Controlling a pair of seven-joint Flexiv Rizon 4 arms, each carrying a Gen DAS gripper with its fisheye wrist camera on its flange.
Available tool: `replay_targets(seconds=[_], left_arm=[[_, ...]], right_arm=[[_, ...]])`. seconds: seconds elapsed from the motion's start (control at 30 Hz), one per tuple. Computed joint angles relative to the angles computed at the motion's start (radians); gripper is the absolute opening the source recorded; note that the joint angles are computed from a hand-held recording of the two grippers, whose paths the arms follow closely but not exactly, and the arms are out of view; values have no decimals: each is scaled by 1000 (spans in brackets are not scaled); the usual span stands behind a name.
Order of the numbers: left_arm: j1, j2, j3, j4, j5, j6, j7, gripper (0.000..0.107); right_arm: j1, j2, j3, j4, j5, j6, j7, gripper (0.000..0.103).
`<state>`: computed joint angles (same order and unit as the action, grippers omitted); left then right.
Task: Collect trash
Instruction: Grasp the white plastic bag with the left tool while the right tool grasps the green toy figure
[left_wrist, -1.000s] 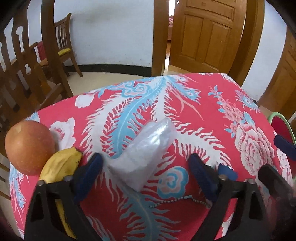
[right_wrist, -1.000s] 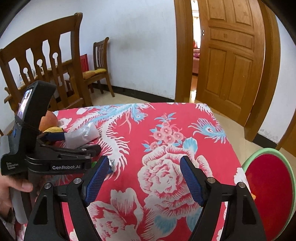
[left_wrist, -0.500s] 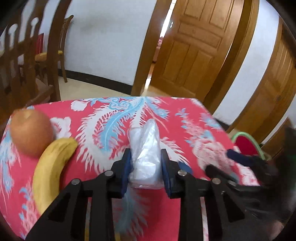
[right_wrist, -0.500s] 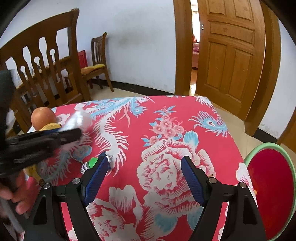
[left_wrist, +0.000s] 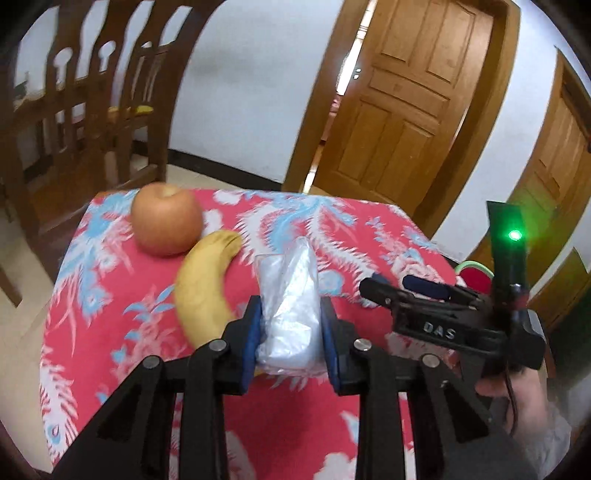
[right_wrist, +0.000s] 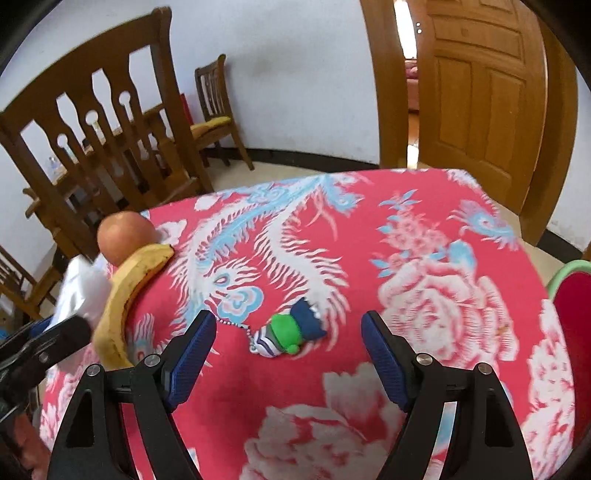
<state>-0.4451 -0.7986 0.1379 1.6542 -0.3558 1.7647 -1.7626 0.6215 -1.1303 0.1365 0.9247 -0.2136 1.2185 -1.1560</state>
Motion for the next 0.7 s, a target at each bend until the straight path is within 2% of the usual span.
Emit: replay_targets(seconds=[0.07, 0.13, 0.27, 0.33, 0.4, 0.43, 0.57, 0.7], left_arm=[[20, -9, -27, 16, 9, 47, -5, 31], [19, -18, -30, 14, 1, 50, 2, 31], [-53, -47, 56, -17, -33, 15, 18, 31], [-23, -35, 17, 7, -19, 37, 22, 31], [-2, -29, -12, 18, -14, 52, 26, 31], [9, -27, -25, 22, -13, 59, 27, 31], [12, -25, -32, 31, -19, 70, 41, 31], [-19, -30, 0, 24, -42, 60, 52, 31]], right_arm=[[27, -20, -50, -28, -37, -37, 19, 82], [30, -34, -45, -64, -49, -107, 10, 82], [36, -43, -53, -83, -51, -136, 13, 81], [35, -43, -51, -83, -48, -134, 11, 81], [37, -34, -59, -65, -49, -113, 16, 65], [35, -32, -56, -60, -48, -106, 14, 50], [31, -29, -49, -50, -46, -92, 12, 49], [15, -8, -17, -4, -28, -40, -19, 49]])
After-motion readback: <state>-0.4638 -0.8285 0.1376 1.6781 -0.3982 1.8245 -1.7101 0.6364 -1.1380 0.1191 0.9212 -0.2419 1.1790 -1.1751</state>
